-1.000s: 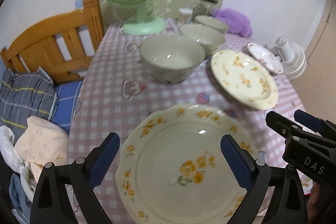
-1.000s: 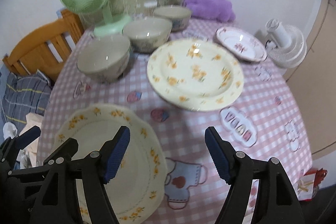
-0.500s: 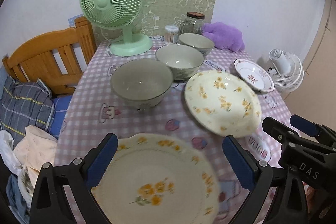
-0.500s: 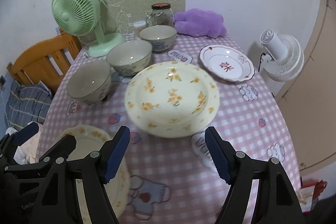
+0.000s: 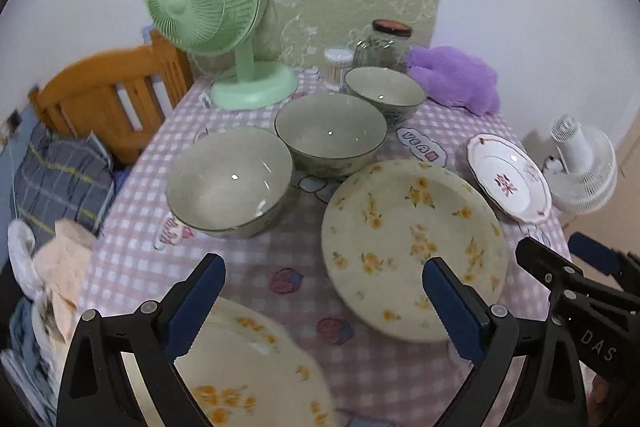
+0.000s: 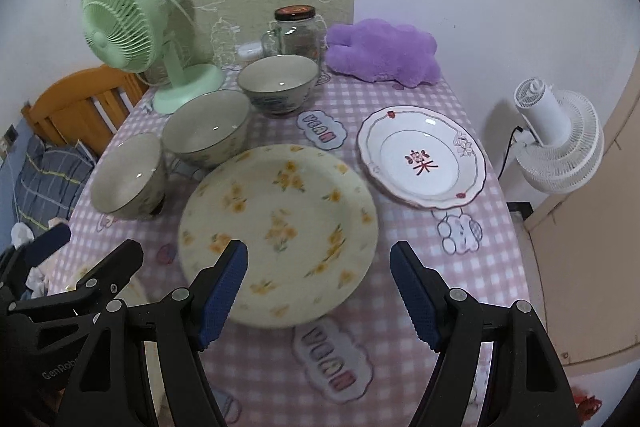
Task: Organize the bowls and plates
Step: 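Move both grippers to the deep yellow-flower plate and grasp its rim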
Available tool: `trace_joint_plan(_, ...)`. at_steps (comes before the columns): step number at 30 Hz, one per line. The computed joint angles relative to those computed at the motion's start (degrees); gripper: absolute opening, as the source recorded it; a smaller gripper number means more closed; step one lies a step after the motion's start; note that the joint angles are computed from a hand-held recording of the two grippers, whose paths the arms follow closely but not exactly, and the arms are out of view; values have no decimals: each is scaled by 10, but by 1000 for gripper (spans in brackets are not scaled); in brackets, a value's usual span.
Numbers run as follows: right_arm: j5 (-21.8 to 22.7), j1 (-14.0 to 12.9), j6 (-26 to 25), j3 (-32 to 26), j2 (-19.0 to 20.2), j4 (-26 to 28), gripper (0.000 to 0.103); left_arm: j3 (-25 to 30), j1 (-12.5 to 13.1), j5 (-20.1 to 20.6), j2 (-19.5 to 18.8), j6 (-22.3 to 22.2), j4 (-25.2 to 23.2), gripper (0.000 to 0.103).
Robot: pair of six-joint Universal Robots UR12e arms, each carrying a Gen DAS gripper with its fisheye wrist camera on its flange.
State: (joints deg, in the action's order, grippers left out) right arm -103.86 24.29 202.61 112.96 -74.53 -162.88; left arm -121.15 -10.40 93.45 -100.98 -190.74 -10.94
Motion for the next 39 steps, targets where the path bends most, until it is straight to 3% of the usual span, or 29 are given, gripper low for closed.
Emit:
trace_joint_plan(3,27,-19,-7,-7,11,2,77,16,-8,13,-20,-23,-11,98)
trace_joint_plan(12,64,-48,-13,-30,55,5,77,51,-21,42,-72,-32,-23,93)
trace_joint_plan(21,79,-59,-8,-50,87,31,77,76,-21,31,-108,-25,-49,86)
trace_joint_plan(25,82,-63,-6,-55,95,40,76,83,-18,19,-116,-20,-57,82)
trace_joint_plan(29,92,-66,-13,-60,100,44,68,88,-17,2,-118,-16,-65,73)
trace_joint_plan(39,92,-62,-12,-66,102,55,63,86,-21,11,-114,-9,-74,72)
